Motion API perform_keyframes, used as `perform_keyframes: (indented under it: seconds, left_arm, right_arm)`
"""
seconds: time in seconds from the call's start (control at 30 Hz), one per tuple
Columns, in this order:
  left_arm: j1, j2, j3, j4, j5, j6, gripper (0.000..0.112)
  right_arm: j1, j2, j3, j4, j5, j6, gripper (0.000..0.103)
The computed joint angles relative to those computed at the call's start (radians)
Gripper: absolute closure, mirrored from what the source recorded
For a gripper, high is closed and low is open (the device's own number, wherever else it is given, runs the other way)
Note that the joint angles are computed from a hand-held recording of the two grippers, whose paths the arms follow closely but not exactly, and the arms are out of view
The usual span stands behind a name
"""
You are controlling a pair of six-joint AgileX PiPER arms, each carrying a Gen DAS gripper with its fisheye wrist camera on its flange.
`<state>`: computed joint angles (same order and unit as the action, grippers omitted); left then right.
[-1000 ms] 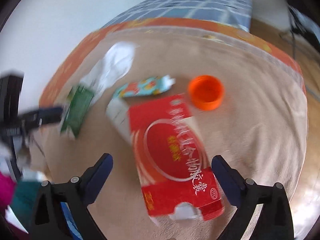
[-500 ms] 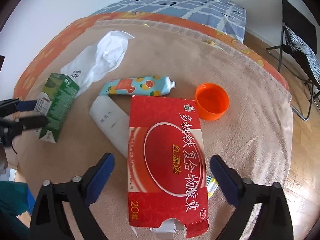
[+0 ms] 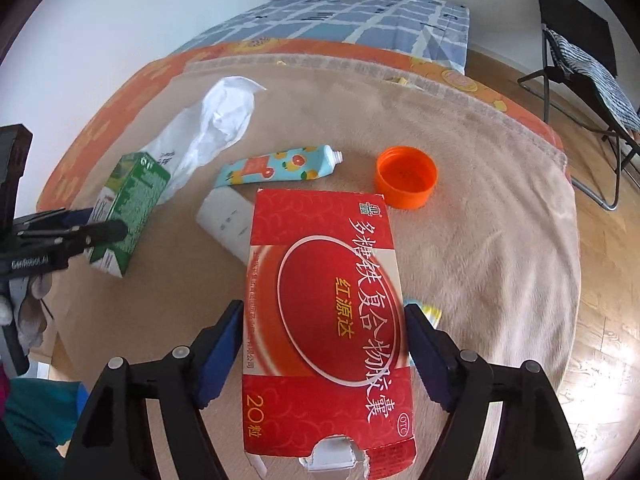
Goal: Collect trash
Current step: 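Grasp the green-and-white milk carton with the left gripper while the right gripper grasps the red box, then carry carton and red box over the blue basket and open both grippers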
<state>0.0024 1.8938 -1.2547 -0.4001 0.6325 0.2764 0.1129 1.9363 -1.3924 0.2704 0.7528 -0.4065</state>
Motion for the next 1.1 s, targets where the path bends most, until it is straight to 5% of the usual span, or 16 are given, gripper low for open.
perform_keyframes:
  seconds: [0.6,1.1]
  left_arm:
    - [0.155,-0.413,0.268,-0.128,0.079,0.277,0.048]
    - [0.459,-0.853,0.625,-0.243,0.359,0.603,0.048]
  right_arm:
    - [0.143,-0.572,0.456,-0.088,-0.081,0.181,0.024]
    - [0.436,-0.997,0.801,-0.165,-0.11,0.525,0.024]
